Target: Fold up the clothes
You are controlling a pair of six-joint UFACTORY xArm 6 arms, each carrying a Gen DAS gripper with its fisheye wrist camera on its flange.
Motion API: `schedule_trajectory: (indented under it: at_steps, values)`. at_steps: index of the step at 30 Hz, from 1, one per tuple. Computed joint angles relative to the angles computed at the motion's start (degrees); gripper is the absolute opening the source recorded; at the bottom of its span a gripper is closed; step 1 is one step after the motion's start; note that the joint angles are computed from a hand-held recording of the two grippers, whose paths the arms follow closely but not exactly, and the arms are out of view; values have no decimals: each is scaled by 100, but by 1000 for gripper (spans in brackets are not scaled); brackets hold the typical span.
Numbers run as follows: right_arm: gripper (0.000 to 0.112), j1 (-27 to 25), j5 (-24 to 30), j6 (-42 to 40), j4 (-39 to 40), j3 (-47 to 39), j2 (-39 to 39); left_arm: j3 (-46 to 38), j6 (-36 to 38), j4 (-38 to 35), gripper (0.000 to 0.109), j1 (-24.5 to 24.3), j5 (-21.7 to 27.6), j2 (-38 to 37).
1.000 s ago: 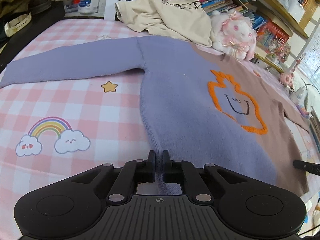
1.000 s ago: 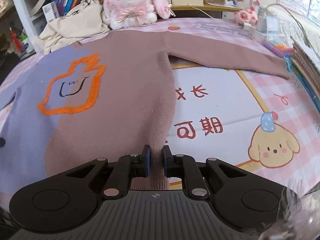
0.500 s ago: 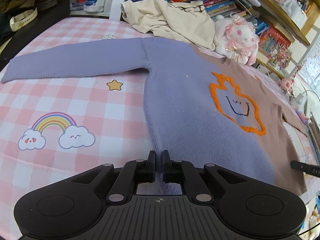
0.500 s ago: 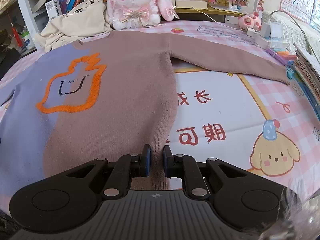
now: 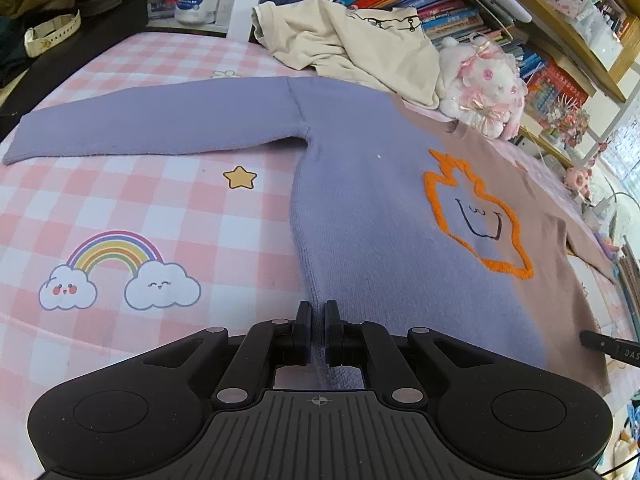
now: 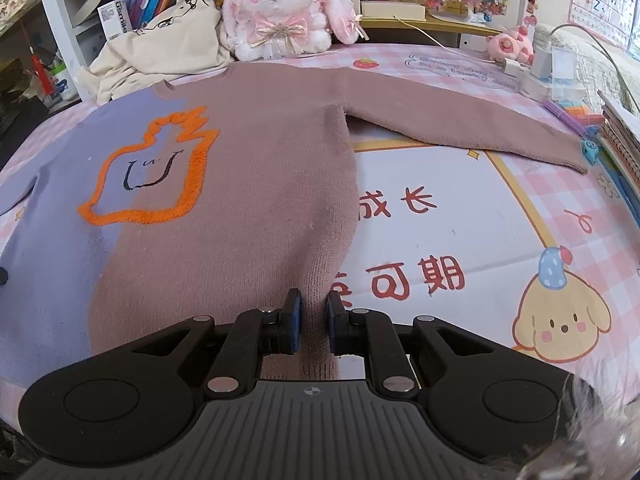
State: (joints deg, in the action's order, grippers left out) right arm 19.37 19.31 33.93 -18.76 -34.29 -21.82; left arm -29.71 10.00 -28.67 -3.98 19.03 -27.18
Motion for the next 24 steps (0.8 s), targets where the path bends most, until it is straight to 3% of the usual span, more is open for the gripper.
schedule_trajectory:
  at_steps: [6,12,16,19,23,24]
  values:
    - [13,-16,-67,-66,-75,-46,94,11,-1,-32,5,1,-22,-2]
    - [13,-25,-90,-97,-58,-37,94,59,-271,351,5,-57,-94,-41]
    - [20,-25,37,-116,103,-95,96,144,-564,756,9,-100,-188,-159]
    - [37,-55,112,-6,152,-75,24,237,-640,864,17,-173,-330,-329]
    - [55,0,152,442,-166,-7,-181,364,-583,825,39,-290,-705,-503]
    - [65,39,173,640,-377,-22,-208,389,-610,853,48,-313,-798,-532]
